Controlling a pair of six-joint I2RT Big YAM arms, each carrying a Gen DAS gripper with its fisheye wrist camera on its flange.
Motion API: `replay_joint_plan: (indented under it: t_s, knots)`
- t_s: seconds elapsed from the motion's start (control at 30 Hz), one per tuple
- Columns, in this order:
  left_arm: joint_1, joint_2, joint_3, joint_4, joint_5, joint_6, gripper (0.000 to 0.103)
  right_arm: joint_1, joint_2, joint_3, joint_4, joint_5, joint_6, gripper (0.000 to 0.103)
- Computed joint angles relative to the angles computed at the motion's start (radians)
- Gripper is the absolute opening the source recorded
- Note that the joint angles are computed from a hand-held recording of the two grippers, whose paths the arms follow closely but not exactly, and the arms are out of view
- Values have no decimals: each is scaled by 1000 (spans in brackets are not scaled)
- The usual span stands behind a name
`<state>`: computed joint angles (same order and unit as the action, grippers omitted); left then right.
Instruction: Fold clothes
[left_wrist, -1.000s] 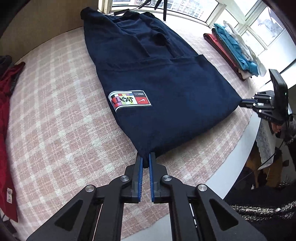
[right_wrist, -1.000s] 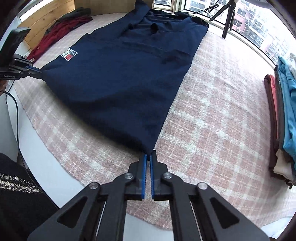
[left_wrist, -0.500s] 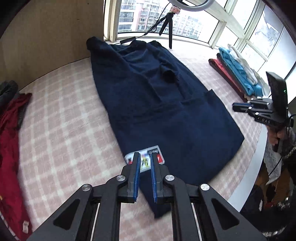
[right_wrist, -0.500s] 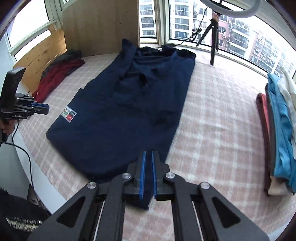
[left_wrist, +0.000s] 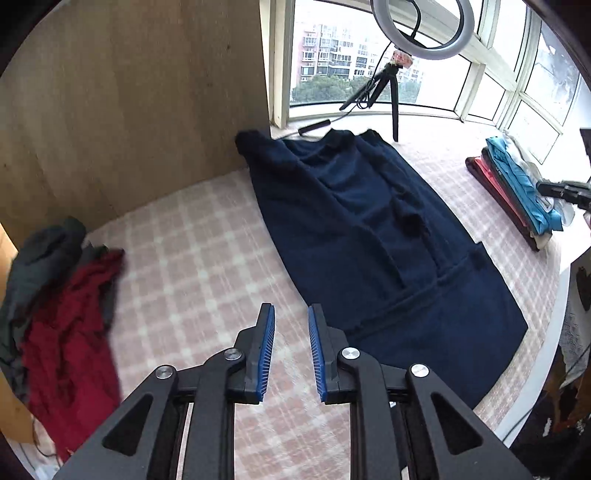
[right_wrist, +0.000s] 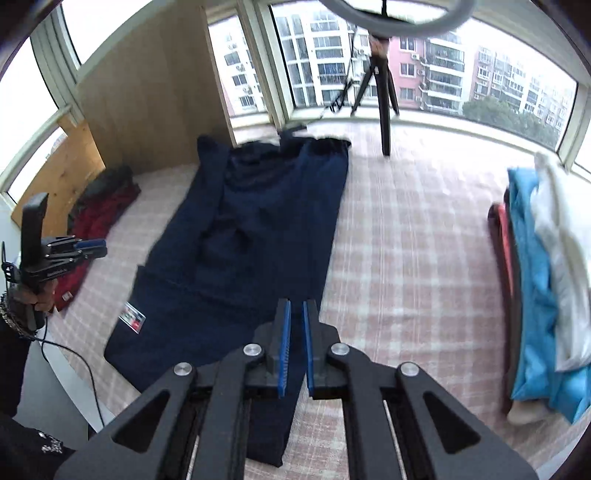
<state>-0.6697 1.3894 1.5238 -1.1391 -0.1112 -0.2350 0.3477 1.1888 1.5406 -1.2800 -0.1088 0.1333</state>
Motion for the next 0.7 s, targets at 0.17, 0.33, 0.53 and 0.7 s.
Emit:
replay_joint_plan:
  t_s: [0.17,0.33,0.53,0.7]
  knots:
    - [29,72,114,22,-10,79,30,43,171,267,0,12,-83,25]
    - [72,191,169,71,61,43,30,96,394,424,45,-65,-73,25]
    - [152,345,232,120,153,3,30,120,725,667,49,-152,0,25]
    - [213,427,276,174,257,-27,30,115,966,932,-20,-246,36,25]
